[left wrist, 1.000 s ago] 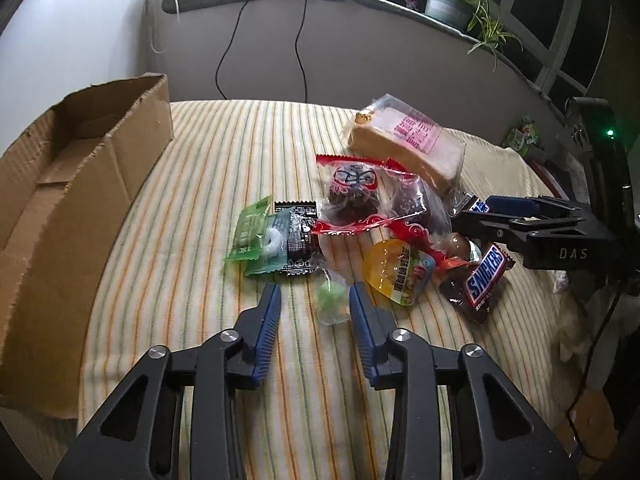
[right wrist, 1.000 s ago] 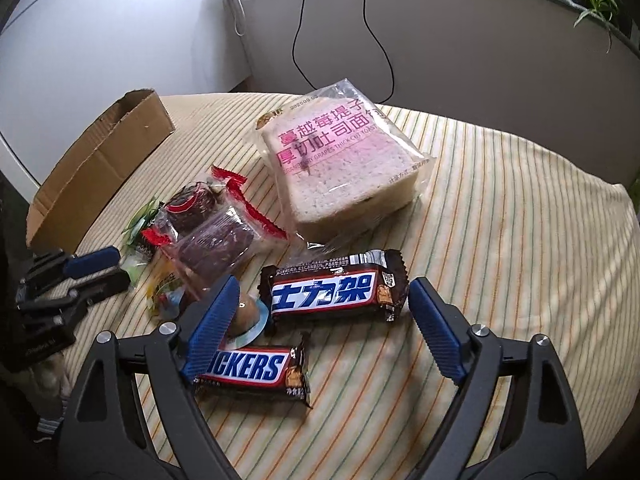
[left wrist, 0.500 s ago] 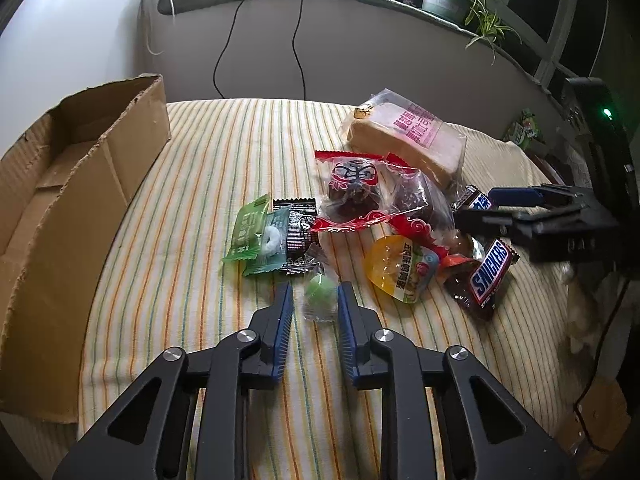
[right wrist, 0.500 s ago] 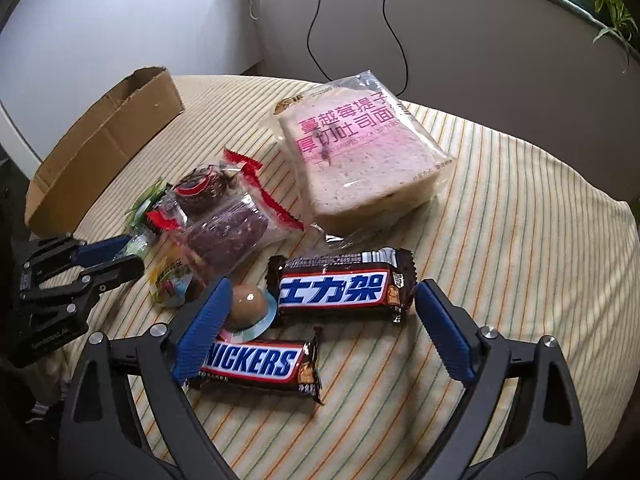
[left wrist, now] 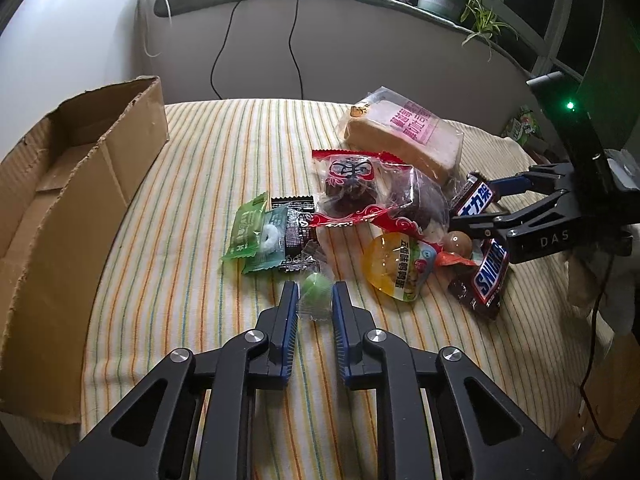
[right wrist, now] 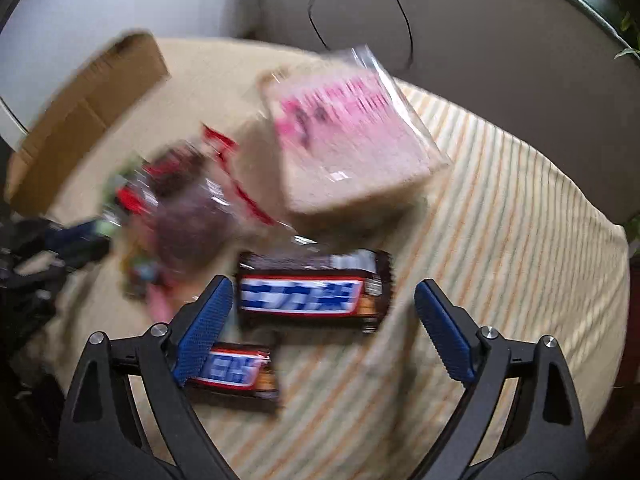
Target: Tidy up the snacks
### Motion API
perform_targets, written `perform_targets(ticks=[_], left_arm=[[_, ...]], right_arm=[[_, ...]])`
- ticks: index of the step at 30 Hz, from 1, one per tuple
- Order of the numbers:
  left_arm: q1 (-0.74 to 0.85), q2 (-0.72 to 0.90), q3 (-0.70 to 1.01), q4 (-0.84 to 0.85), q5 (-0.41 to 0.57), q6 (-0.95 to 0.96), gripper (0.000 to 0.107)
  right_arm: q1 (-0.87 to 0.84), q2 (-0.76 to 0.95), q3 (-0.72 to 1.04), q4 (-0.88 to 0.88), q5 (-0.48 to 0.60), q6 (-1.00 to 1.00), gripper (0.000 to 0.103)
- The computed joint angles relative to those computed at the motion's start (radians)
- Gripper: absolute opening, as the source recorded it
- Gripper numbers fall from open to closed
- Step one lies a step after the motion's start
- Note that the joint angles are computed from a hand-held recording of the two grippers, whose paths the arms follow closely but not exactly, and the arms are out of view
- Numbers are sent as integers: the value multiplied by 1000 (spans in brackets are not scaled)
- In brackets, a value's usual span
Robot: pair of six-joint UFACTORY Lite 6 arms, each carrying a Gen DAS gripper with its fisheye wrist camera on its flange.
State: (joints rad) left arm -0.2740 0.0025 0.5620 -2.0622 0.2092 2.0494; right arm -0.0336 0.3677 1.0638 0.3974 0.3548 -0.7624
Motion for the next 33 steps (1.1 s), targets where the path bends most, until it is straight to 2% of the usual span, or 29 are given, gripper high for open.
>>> perform_targets(ticks=[1,5,9,11,13,22,28,33], left_arm=[[3,2,1,5,3,-6,15],[2,-2,0,14,1,-18,15],[0,-7,-3,4,2,-13,15],[-2,-15,-10,-5,3,-7,15],[-3,-27,-18,-4,2,-10,15],[11,-115,-58,100,1,-116,15],[28,-192,-87,151,7,-164,15],[75,-268,-101,303,22,-296,15]], right_arm=[[-2,-4,0,3,2,-5,94],[54,-44,-52,-59,-61,49,82],[56,-60,-70,9,-62,5,73],[44,-79,-83,41,-51,-27,61],[32,-91,-93,68,-49,-51,58],[-81,-186,-181,315,-3,-330,56],[-120,-276,-226,360,23,-368,55],[-135,-339,-221,352,63,-351,55]])
